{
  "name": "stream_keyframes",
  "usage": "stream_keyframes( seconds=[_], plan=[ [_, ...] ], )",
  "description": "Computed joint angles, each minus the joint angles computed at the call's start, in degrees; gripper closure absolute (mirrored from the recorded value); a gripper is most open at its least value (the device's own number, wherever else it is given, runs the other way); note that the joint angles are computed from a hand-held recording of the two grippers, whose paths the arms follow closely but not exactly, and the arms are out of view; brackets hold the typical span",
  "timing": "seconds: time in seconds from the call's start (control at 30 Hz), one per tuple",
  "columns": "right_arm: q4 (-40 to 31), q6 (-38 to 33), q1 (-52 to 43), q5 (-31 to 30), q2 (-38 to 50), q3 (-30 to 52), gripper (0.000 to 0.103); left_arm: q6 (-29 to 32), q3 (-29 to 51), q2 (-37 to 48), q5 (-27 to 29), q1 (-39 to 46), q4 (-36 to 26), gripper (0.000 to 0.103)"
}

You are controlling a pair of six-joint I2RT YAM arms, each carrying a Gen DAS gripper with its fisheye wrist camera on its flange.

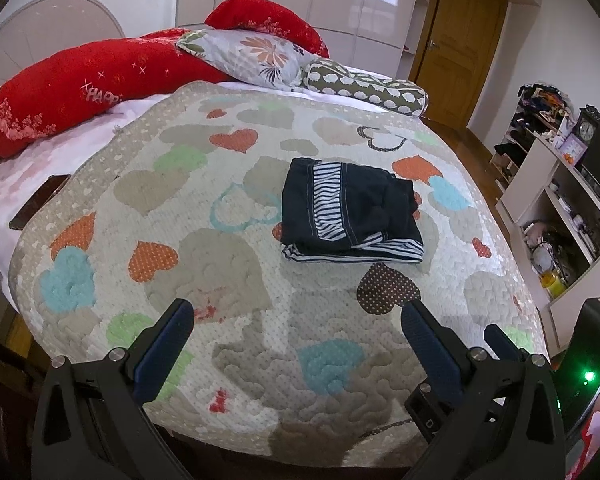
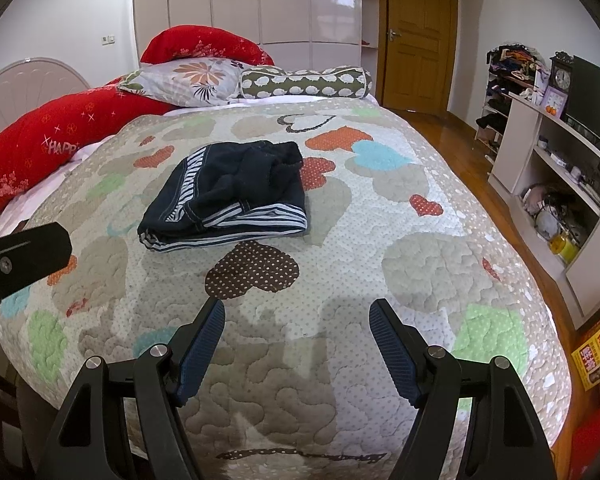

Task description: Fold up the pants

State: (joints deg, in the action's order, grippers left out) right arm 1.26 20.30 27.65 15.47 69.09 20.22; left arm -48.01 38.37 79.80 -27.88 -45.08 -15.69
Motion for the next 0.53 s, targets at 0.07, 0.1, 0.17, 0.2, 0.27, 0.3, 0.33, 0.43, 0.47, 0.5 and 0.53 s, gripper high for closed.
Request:
stream_keyframes(
  seconds=[0.07,0.1,0.17,0.2,0.27,0.3,0.33,0.43,0.47,0.5,0.53],
  plan=[
    [0.03,-0.05,-0.01,-0.08,0.06,0.01,0.024,0.10,-0.17,0.19,0.70,0.24,0.49,0.000],
    [0.08,-0.07,-0.01,-0.11,0.10,-0.05,0.024,0.06,-0.17,0.46,0.80,0.24,0.59,0.000],
    [0.49,-0.06,-0.02,-0.24,0.43,-0.25,0.024,0.57,-0.20,0.76,1.41,0.69,0.97,0.000],
    [0.79,-0.08,-0.05,-0.34,0.62,-0.38,0.024,0.76,-0.27,1.05,1.74,0.84,1.35,0.000],
    [1.91,-0.32,-0.26,-0.58,1.54,-0.66,0.024,1.21,-0.35,1.77,2.58,1.33,2.24,0.000],
    [2.36,-0.43,-0.47,-0.81,2.00,-0.74,0.024,1.45,-0.37,2.06,2.97,1.59,2.62,0.000],
    [2.69,-0.53,-0.68,-1.03,2.43,-0.72,0.024,1.74,-0.27,2.49,3.42,1.89,2.97,0.000],
    [3.64,-0.99,-1.68,-2.01,3.88,-0.55,0.024,2.17,0.39,3.69,2.52,1.85,3.30,0.000],
    [4.13,-1.15,-2.05,-2.33,4.12,-0.69,0.024,2.18,0.76,4.14,1.52,1.59,3.06,0.000],
    [4.56,-1.46,-2.46,-2.80,4.47,-0.57,0.024,2.42,1.20,4.71,0.96,1.45,2.95,0.000],
    [4.96,-1.69,-2.72,-3.23,4.73,-0.58,0.024,2.71,1.37,5.03,1.20,1.66,3.01,0.000]
  ],
)
